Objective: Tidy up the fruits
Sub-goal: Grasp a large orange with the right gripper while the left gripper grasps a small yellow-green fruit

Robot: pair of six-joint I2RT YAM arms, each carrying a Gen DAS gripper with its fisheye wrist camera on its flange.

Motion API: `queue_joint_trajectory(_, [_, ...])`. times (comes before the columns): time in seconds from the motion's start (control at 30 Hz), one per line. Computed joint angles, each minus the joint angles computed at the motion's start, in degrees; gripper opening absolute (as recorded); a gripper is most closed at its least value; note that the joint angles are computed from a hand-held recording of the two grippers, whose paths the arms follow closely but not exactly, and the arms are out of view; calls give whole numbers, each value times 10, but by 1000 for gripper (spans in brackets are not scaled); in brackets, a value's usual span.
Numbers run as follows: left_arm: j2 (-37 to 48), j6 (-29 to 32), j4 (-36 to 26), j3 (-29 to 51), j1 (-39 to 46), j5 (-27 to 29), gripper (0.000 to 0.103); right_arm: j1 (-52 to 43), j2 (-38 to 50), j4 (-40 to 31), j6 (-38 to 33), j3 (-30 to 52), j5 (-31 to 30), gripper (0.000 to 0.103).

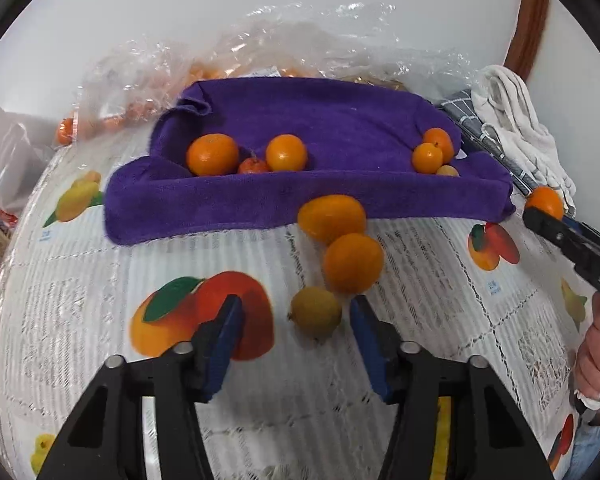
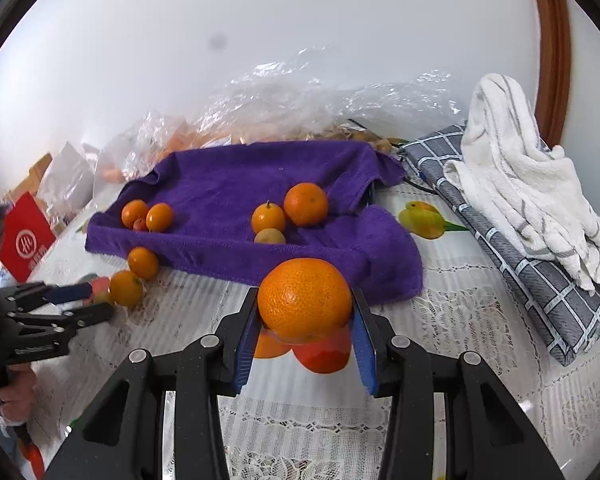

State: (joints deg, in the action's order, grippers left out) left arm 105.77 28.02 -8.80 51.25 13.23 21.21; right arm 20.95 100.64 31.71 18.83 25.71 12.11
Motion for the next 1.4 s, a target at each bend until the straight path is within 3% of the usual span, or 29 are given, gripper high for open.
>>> queue_joint_trajectory(0.03, [-1,1,13,-6,-4,-5,44,-2,-2,10,7,-6,1,42])
queue_joint_trajectory(0.1, [-7,14,47,-28,-2,6,27,-4,0,28,28,-16,17,42])
queue_joint_trajectory(0.13, [-4,18,42,-26,3,14,26,-6,3,34,34,-18,21,42])
queue_joint_trajectory(0.37, [4,-12,31,-7,52,96,26,-19,17,36,35,-12,7,42])
queue_joint_trajectory(0.77, [-5,-83,92,-20,72,106,26,15,36,32,14,-1,48,42])
queue_joint_trajectory(1.4, [-28,-93,99,-31,83,125,26,8,34,53,25,-11,48,42])
